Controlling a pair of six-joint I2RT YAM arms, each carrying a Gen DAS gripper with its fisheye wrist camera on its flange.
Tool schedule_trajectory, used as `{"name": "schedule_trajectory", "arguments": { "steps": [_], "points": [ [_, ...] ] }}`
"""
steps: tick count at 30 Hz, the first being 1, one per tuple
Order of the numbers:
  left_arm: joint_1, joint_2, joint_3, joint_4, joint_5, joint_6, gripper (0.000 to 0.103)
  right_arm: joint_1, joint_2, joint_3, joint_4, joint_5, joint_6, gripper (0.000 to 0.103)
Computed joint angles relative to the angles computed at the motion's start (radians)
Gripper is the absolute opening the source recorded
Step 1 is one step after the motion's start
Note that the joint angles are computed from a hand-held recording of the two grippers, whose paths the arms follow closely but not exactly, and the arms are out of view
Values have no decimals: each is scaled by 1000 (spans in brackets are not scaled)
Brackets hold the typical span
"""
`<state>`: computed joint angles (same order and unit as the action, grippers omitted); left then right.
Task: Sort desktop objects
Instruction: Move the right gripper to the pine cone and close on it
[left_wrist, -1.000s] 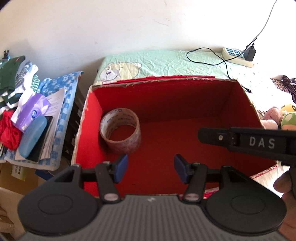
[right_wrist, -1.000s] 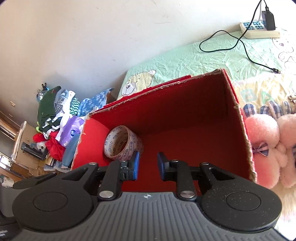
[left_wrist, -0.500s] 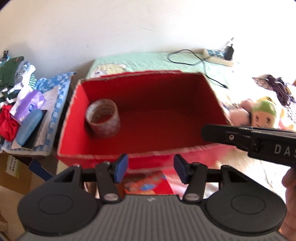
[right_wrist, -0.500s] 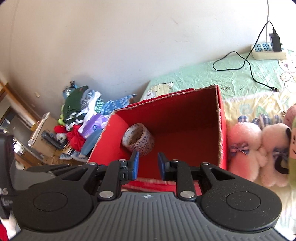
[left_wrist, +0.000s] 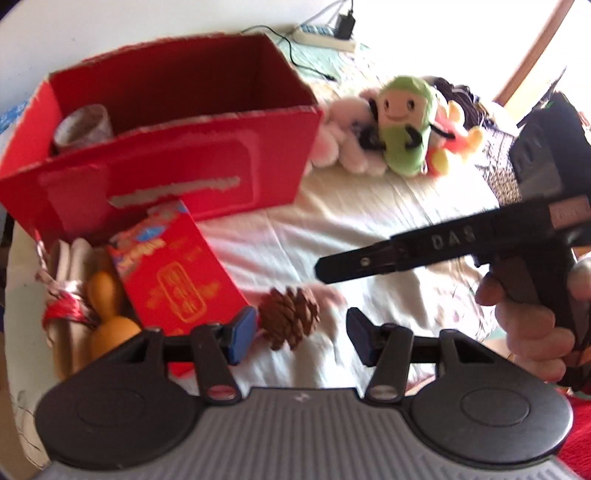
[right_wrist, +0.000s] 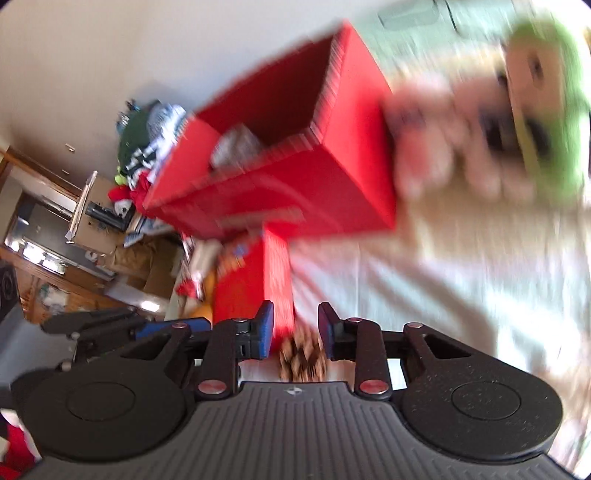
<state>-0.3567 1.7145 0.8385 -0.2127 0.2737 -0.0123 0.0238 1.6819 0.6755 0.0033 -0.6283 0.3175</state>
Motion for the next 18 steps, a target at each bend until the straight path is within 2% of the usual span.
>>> {"name": "schedule_trajectory", "arguments": {
  "steps": [4, 8, 11, 13, 18],
  "points": [
    [-32, 27, -16, 61, 15, -19, 56, -35, 103, 4, 25, -110, 64, 33],
    [-77, 95, 17, 71, -51, -47, 52, -47, 178, 28, 43, -163, 110, 36],
    [-84, 125, 29, 78, -86, -47, 52, -50, 203, 29, 66, -192, 132, 40],
    [-81, 136, 31, 86, -84, -46, 52, -55, 216, 27, 82, -214, 140, 48],
    [-88, 163, 37, 118, -76, -71, 55, -44, 249, 48, 79, -202, 132, 53]
  ]
}}
